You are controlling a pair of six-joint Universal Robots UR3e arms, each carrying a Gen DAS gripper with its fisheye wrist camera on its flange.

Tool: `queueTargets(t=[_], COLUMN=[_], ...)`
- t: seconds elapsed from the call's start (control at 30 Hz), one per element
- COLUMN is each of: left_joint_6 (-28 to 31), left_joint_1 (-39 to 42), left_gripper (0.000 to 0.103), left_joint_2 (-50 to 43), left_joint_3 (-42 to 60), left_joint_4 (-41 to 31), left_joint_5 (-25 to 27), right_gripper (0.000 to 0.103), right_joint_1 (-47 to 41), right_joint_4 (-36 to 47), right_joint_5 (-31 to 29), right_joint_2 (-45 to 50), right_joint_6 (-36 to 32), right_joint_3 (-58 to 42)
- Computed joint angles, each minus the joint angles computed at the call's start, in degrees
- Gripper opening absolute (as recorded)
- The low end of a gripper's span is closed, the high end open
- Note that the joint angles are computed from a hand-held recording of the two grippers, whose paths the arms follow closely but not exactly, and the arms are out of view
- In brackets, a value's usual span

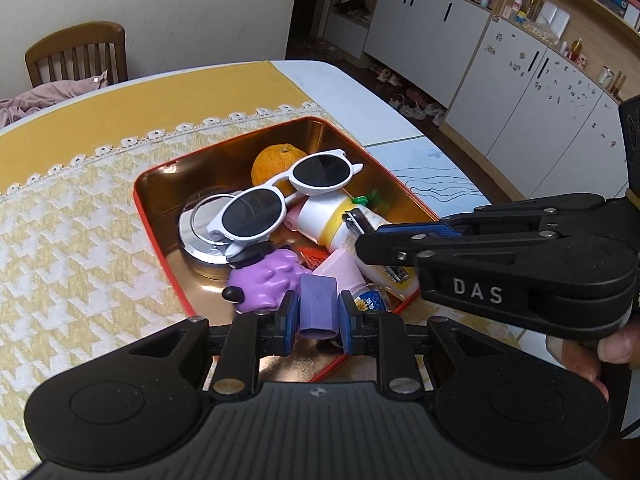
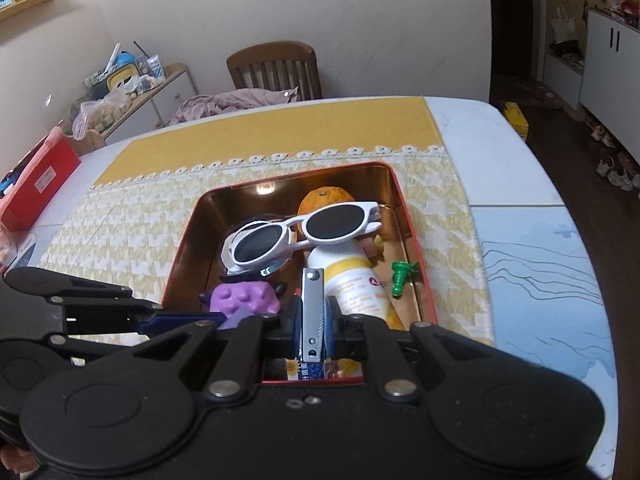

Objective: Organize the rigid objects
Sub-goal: 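Open the right tool to drop the clipper while the left tool releases the purple cap in the box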

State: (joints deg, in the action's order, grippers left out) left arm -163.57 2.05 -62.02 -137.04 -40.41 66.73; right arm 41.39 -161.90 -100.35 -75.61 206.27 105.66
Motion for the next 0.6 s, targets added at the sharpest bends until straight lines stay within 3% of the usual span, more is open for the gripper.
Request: queueTargets(t=[0.33, 0.6], left_joint_6=[-3.8, -4.81], left_joint_1=[-4.66, -3.63], left_gripper=[0.021, 0.021], left_joint_2=[-6.91, -8.27], left_joint_3=[1.36, 1.64], left_joint_4=[5.1, 4.64], left_joint_5=[2.69, 1.93], right_gripper=[0.01, 0.021], right_joint_1=[-1.97, -2.42], right_joint_4=[1.2, 0.14], right_joint_5=[3.1, 4.4], right_joint_2=[-0.19, -1.22], right_joint_6=[-0.7, -0.41], right_joint_3=[0.68, 2.17])
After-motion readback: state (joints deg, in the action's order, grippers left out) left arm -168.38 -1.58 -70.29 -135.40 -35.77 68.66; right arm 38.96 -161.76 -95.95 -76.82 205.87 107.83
